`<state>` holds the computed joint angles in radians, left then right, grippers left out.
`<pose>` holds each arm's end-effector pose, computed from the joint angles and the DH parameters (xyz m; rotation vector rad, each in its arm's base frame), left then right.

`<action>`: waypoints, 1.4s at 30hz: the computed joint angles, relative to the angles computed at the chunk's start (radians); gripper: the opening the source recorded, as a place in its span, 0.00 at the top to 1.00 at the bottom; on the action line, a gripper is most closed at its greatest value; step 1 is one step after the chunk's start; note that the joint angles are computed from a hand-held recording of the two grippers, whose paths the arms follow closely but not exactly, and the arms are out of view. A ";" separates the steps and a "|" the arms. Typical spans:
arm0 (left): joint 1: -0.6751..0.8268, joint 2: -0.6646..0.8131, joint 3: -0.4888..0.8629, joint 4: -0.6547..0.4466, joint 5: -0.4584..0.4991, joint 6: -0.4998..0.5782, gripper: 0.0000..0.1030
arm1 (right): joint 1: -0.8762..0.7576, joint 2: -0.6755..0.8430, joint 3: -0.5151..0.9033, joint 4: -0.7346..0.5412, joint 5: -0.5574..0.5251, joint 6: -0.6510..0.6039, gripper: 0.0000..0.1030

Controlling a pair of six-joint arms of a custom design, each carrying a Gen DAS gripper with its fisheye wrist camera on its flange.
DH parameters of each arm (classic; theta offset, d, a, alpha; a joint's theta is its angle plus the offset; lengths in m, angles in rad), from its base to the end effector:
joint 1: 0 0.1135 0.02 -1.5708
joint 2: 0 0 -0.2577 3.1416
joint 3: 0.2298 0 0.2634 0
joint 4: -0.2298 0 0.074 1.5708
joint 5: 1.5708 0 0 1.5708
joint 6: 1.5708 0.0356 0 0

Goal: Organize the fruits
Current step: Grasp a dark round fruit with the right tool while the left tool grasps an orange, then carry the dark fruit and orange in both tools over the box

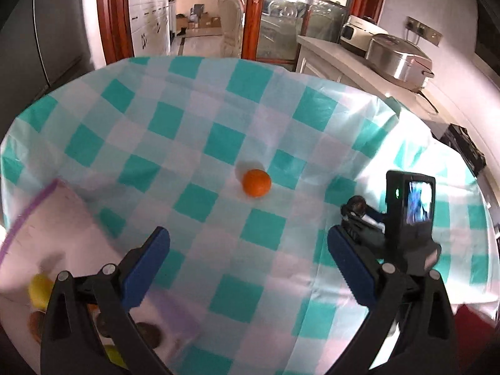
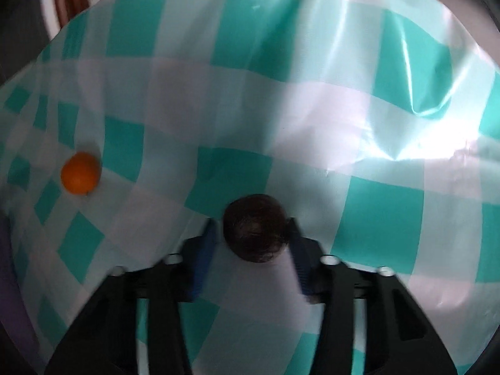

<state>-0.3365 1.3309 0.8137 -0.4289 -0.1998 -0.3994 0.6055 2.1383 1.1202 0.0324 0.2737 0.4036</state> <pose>0.2620 -0.0842 0.2008 -0.1588 2.4856 -0.0563 0.3377 0.2220 0.0537 -0.1489 2.4992 0.0626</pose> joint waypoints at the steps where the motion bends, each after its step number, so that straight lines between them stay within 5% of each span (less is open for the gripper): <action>1: -0.013 0.034 0.011 0.009 -0.021 -0.008 0.02 | 0.003 -0.005 -0.018 0.025 0.002 -0.004 0.62; 6: -0.052 0.239 0.035 0.109 -0.076 -0.090 0.02 | 0.018 -0.169 -0.262 0.198 0.006 0.102 0.62; 12: -0.027 0.550 0.180 0.191 -0.127 -0.213 0.02 | 0.113 -0.390 -0.491 0.230 0.045 0.214 0.62; 17: 0.011 0.704 0.320 0.214 -0.189 -0.165 0.02 | 0.161 -0.548 -0.554 0.154 0.050 0.266 0.62; 21: 0.041 0.813 0.423 0.245 -0.150 -0.062 0.02 | 0.208 -0.669 -0.608 0.106 0.083 0.270 0.61; 23: 0.056 0.852 0.447 0.258 -0.104 -0.011 0.19 | 0.219 -0.670 -0.610 0.117 0.096 0.270 0.61; 26: 0.062 0.809 0.373 0.338 -0.062 0.021 0.56 | 0.218 -0.666 -0.622 0.138 0.105 0.274 0.61; 33: 0.046 0.593 0.181 0.324 0.073 0.062 0.57 | 0.188 -0.677 -0.556 0.015 0.064 0.263 0.61; 42: -0.031 0.305 0.096 0.155 0.061 0.035 0.57 | 0.157 -0.642 -0.393 -0.228 0.055 0.186 0.61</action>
<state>-0.3675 1.6357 0.9099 -0.2734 -0.1383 -0.3641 0.7621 1.4966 0.7271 -0.1959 0.3285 0.5894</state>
